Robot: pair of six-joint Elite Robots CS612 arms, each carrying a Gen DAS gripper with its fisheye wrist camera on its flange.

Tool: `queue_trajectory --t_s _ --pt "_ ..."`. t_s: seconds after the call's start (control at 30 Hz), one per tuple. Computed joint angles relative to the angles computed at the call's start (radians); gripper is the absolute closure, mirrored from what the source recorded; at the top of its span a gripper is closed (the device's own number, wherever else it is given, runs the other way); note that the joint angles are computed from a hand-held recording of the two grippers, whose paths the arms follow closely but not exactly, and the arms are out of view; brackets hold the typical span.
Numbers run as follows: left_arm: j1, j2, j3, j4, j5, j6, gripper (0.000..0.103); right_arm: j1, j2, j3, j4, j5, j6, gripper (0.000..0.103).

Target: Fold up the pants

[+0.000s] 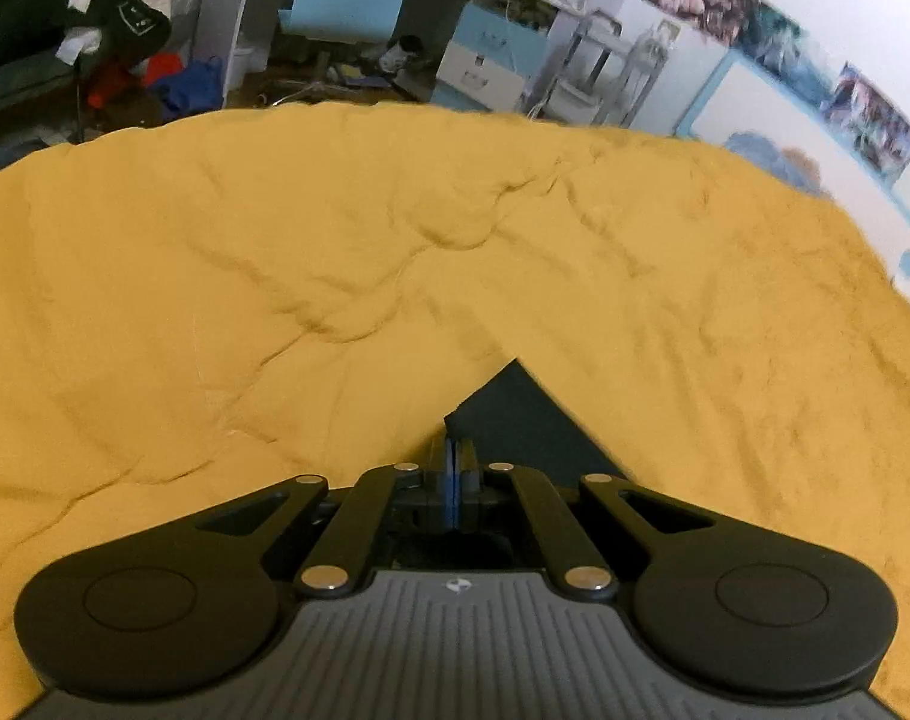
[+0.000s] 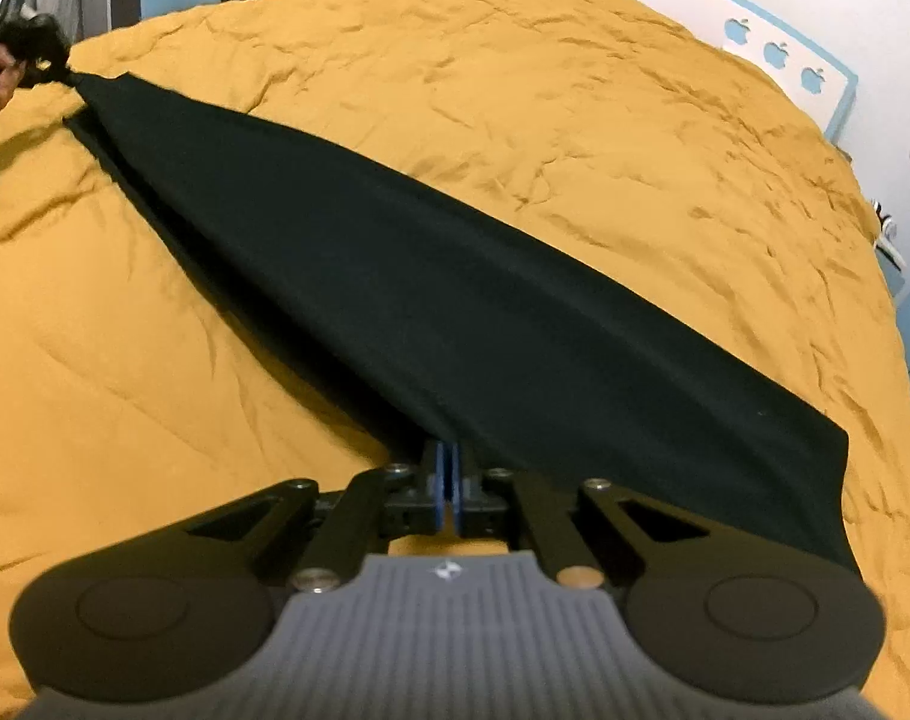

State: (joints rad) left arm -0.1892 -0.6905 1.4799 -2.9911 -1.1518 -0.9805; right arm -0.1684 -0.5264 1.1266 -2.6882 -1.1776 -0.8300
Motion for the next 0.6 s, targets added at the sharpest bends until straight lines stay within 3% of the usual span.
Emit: queue_trajectory --t_s 0.1,0.43,0.47,0.5,0.6 --pt "0.003 0.011 0.003 0.036 -0.022 -0.034 0.103 0.004 0.004 0.005 0.027 -0.015 -0.015 0.103" --pt "0.009 0.011 0.043 -0.067 -0.052 -0.085 0.102 0.004 0.009 -0.003 0.075 -0.029 -0.023 0.103" --pt "0.010 0.007 0.046 -0.057 -0.061 -0.108 0.098 0.005 0.010 -0.005 0.077 -0.029 -0.022 0.103" --pt "0.013 0.008 0.046 -0.058 -0.078 -0.128 0.087 0.005 0.011 -0.006 0.081 -0.027 -0.021 0.103" --pt "0.017 0.014 0.063 -0.116 -0.113 -0.199 0.068 0.003 0.005 -0.009 0.126 -0.021 -0.028 0.103"
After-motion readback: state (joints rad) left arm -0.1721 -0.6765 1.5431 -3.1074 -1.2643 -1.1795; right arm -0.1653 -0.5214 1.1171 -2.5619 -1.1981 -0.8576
